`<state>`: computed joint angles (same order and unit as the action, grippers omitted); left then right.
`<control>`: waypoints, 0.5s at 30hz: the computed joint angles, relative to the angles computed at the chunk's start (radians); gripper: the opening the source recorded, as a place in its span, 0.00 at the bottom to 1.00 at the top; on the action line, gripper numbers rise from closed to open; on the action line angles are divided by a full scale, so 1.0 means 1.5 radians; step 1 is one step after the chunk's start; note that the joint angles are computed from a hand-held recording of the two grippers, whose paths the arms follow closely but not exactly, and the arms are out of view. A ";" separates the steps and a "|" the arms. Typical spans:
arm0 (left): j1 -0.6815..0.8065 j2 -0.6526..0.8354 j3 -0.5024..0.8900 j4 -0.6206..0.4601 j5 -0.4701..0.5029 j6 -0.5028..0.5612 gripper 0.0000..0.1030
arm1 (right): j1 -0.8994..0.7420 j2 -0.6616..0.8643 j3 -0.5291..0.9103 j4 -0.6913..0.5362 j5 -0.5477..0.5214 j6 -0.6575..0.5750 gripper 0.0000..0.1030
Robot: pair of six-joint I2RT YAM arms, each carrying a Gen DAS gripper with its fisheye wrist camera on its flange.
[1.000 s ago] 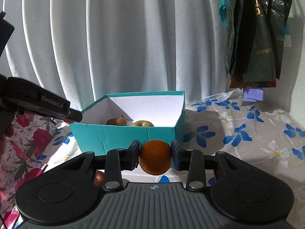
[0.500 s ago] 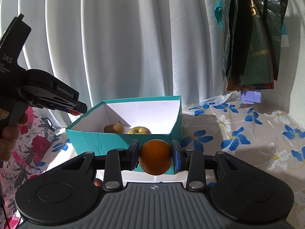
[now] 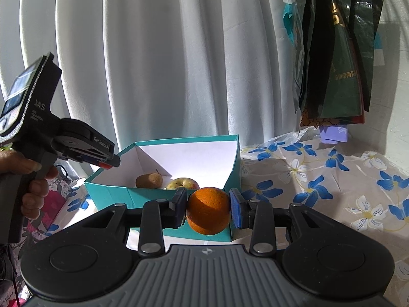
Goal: Organize fruits
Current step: 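Carry tomato and tangerine into the box while the left gripper releases the tomato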
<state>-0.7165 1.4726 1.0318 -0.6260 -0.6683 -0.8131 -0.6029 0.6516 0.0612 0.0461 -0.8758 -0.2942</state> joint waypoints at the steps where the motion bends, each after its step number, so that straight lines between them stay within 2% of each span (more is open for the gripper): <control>1: 0.008 0.000 -0.003 0.007 0.003 0.003 0.28 | -0.001 -0.004 0.000 0.000 -0.001 0.004 0.34; 9: 0.075 0.033 -0.016 0.073 0.045 0.045 0.28 | 0.005 -0.023 0.008 -0.016 0.009 0.014 0.34; 15: 0.090 0.081 -0.003 0.090 0.064 0.059 0.28 | 0.013 -0.049 0.005 -0.027 0.025 0.025 0.34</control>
<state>-0.5810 1.5942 1.0266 -0.4911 -0.5717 -0.7252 -0.5830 0.5775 0.0691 0.0057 -0.8390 -0.2571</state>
